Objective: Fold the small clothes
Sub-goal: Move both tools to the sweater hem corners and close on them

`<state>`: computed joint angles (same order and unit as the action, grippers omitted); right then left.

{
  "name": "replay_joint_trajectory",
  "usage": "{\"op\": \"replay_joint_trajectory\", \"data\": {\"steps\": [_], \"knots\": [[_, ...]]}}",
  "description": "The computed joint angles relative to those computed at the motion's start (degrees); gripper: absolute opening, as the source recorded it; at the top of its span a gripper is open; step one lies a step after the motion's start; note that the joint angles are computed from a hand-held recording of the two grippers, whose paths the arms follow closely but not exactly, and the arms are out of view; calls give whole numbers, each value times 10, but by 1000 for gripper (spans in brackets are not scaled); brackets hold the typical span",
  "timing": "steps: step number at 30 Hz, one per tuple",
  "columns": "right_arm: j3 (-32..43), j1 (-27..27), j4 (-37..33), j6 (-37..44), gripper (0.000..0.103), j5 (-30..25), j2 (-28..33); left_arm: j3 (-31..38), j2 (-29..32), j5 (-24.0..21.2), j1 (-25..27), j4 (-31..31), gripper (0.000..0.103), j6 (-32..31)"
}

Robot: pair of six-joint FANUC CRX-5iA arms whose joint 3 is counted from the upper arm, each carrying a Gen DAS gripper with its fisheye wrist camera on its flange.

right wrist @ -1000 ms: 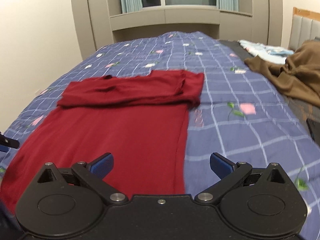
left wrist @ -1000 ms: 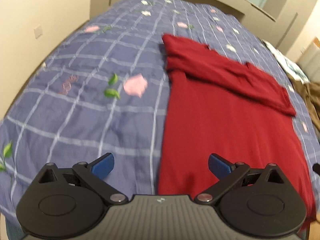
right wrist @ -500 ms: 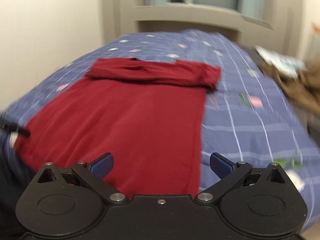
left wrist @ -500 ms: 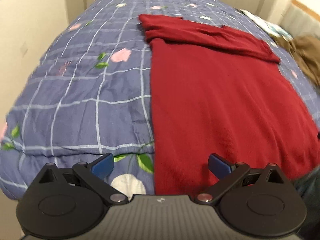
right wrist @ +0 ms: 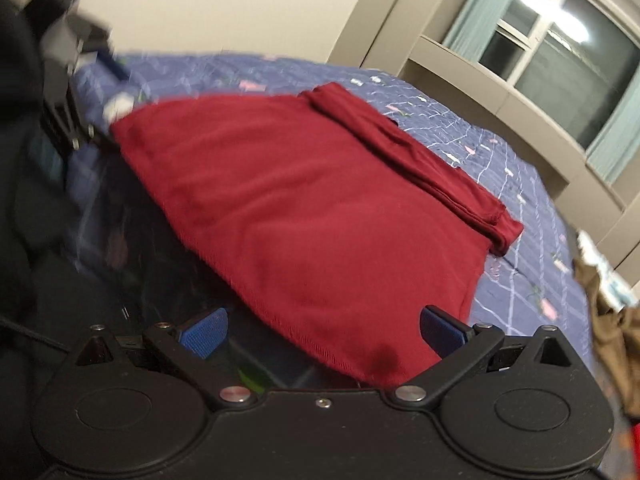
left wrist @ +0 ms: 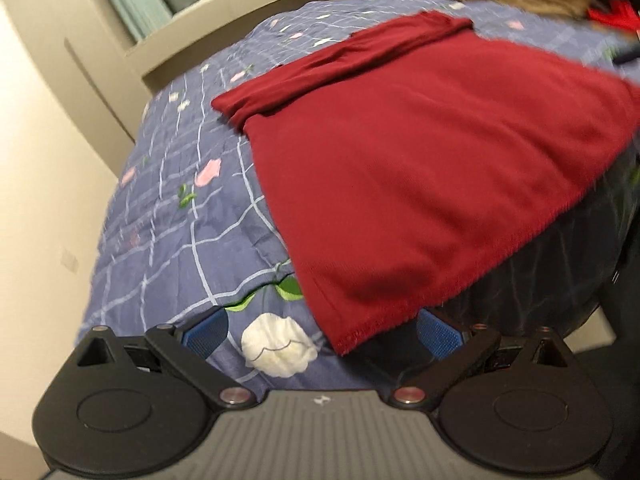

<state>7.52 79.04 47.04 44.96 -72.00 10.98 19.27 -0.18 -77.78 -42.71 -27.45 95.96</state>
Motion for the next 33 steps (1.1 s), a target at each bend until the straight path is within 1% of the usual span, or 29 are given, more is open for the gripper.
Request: {"op": "replay_joint_trajectory", "data": {"steps": [2,5,8,10,14,16,19,21,22,24,26,28,29,31,32,33], "knots": [[-4,5,9,20,102,-16,5,-6,0,2,-29,-45,102,-11],[-14,7,22,36,102,-26,7,-15,4,2,-71,-115,102,-32],[-26,7,47,27,100,-40,11,-14,13,-7,-92,-158,102,-31],[-36,7,60,9,97,-42,9,-14,15,-8,-95,-167,103,-27],[-50,6,75,-14,92,-37,3,-22,10,5,-99,-177,103,-35],[-51,6,69,-5,89,-34,2,-26,7,10,-98,-175,103,-37],[-52,9,55,27,87,-25,0,-34,1,25,-95,-171,102,-55],[-53,11,51,52,84,-23,2,-39,-3,36,-93,-168,100,-71],[-53,11,52,57,81,-23,4,-42,-4,41,-93,-167,97,-79],[-55,11,57,54,79,-20,5,-46,-8,50,-91,-163,94,-93],[-62,9,70,43,73,-13,2,-48,-10,56,-86,-154,88,-105],[-62,7,72,36,58,-8,1,-52,-14,63,-77,-137,84,-119],[-61,6,72,35,53,-5,1,-54,-16,65,-73,-130,81,-124],[-57,6,67,39,39,0,0,-57,-19,70,-66,-119,78,-133],[-57,6,66,40,37,3,-1,-58,-21,73,-62,-111,75,-139],[-58,6,66,40,32,6,-1,-60,-25,74,-61,-104,73,-144]]}}
